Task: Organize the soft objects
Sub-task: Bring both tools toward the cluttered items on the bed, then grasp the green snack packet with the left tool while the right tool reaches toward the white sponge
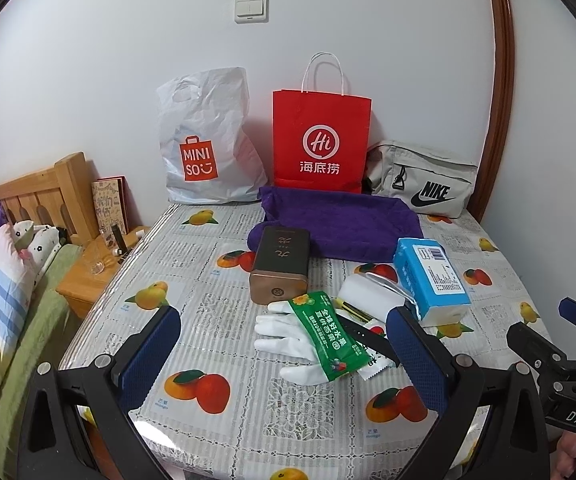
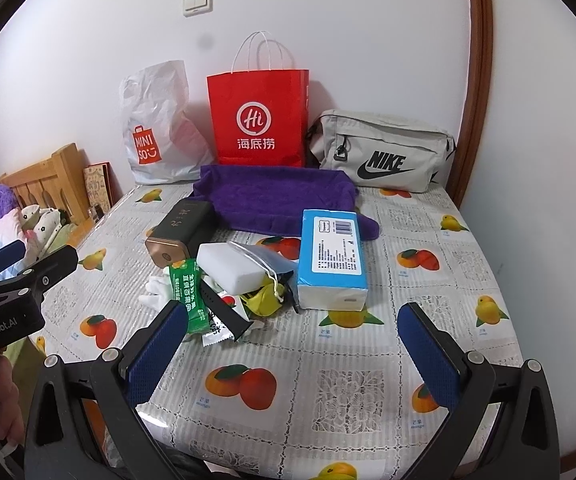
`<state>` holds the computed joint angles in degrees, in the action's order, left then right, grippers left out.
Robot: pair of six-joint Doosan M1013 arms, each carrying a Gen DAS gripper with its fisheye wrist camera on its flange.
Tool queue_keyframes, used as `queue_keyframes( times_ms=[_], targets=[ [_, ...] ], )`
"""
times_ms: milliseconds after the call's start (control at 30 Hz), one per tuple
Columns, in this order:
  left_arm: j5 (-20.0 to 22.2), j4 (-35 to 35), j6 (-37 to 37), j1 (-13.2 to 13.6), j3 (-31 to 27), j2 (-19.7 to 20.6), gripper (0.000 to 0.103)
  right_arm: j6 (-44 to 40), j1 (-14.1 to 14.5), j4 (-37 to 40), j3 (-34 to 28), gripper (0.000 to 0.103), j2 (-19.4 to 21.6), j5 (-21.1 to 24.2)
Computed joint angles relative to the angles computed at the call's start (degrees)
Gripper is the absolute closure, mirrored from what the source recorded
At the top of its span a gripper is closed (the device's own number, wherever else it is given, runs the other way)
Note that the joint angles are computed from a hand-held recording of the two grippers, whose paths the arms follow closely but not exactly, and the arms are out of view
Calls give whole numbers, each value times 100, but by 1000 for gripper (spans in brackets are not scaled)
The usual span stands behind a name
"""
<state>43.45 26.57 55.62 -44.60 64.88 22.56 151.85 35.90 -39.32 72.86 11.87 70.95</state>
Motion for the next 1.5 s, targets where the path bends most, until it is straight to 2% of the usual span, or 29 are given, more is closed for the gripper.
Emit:
queue_keyframes(
  times_ms=[300,833,1100,1300,1500],
  targets=[
    [-97,-84,89,2,13,-8,0,28,-18,31,38,0,-8,-36],
    [-239,-330,335,21,12,-16,0,-34,72,-257,-68,0,69,184],
    [-267,-279,253,27,0,23,0,42,-8,-149,117,0,-61,-223],
    [-91,-172,160,59,-151,187,0,143,-164,49,299,0,-117,-614],
    [172,-622,401,206,-400,414,0,-94,-357,371,355,0,-36,-904]
  ],
)
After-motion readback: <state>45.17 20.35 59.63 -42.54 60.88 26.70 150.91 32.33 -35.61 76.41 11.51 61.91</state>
